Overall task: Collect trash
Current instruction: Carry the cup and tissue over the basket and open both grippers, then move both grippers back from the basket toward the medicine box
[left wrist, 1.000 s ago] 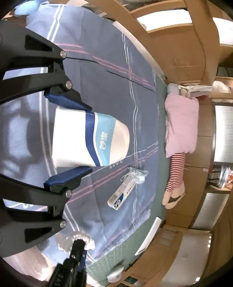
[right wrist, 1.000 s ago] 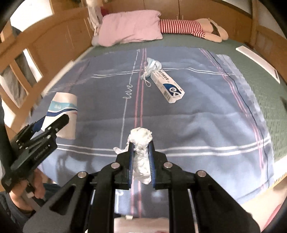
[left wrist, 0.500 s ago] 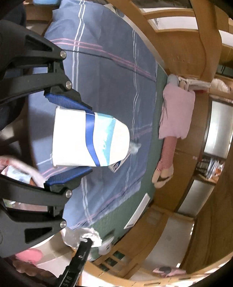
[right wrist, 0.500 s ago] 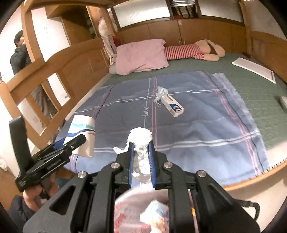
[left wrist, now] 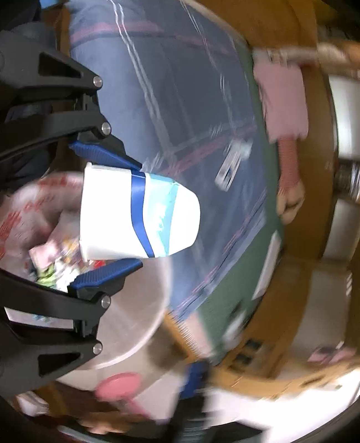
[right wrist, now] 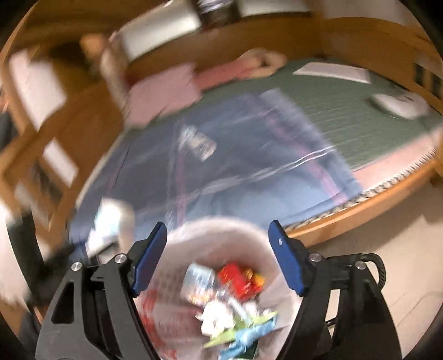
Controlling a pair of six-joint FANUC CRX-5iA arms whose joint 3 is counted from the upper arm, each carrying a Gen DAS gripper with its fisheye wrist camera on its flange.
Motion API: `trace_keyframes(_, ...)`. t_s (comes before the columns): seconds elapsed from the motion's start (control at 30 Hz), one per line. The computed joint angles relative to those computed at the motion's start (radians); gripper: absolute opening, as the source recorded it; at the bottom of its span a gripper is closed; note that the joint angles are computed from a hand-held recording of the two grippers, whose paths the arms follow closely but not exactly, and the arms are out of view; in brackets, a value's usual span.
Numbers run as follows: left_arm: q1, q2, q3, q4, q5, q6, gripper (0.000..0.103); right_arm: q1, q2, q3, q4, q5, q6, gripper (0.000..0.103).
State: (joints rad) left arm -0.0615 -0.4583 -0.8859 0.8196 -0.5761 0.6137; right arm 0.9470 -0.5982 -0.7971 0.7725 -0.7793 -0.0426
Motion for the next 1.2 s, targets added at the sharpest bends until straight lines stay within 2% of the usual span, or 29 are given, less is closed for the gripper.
trace_keyframes(0.07,-0.028,0.025,0.005,-0.003,-0.063,-0.063,0.074,-0.006,-0.023,-0.016,0.01,0.007,-0.031,0.076)
trace_keyframes(0.1,-0.048,0.037,0.009,-0.028,-0.07,-0.068,0.08,-0.019,-0.028,-0.023,0.008,0.015,-0.059,0.076)
trace_keyframes(0.13,-0.072,0.046,0.024,-0.103,-0.058,-0.02,0.086,-0.025,-0.031,-0.026,0.001,0.019,-0.056,0.078)
trace_keyframes(0.17,-0.092,0.052,0.041,-0.18,-0.028,0.04,0.091,-0.036,-0.023,-0.024,-0.023,0.032,-0.052,0.078)
trace_keyframes(0.23,-0.144,0.024,0.064,-0.407,0.074,0.216,0.091,-0.053,-0.025,-0.015,-0.066,0.04,-0.018,0.078)
trace_keyframes(0.3,-0.167,-0.021,0.053,-0.521,0.16,0.295,0.095,-0.068,-0.02,-0.009,-0.101,0.057,0.012,0.078)
trace_keyframes(0.37,-0.156,-0.057,0.024,-0.484,0.211,0.283,0.096,-0.059,-0.027,-0.016,-0.098,0.056,0.0,0.078)
trace_keyframes(0.43,-0.136,-0.074,-0.008,-0.373,0.265,0.227,0.098,-0.038,-0.025,-0.025,-0.071,0.044,-0.035,0.078)
trace_keyframes(0.47,-0.126,-0.087,-0.021,-0.35,0.292,0.235,0.099,-0.032,-0.017,-0.017,-0.067,0.021,-0.033,0.078)
trace_keyframes(0.5,-0.113,-0.09,-0.017,-0.374,0.307,0.285,0.099,-0.018,-0.004,-0.013,-0.058,-0.004,-0.043,0.078)
trace_keyframes(0.6,-0.07,-0.074,0.042,-0.514,0.284,0.487,0.099,0.027,0.034,0.0,-0.032,-0.051,-0.083,0.081)
trace_keyframes(0.63,-0.052,-0.074,0.05,-0.528,0.269,0.517,0.099,0.029,0.046,0.002,-0.029,-0.05,-0.087,0.081)
trace_keyframes(0.77,0.006,-0.057,0.055,-0.471,0.224,0.532,0.099,0.022,0.052,-0.003,-0.044,-0.026,-0.073,0.081)
trace_keyframes(1.0,0.045,-0.079,0.037,-0.466,0.234,0.593,0.099,0.042,0.077,0.01,-0.048,-0.05,-0.04,0.081)
trace_keyframes(1.2,0.071,-0.068,0.084,-0.609,0.196,0.763,0.099,0.048,0.107,0.028,-0.063,-0.067,-0.019,0.081)
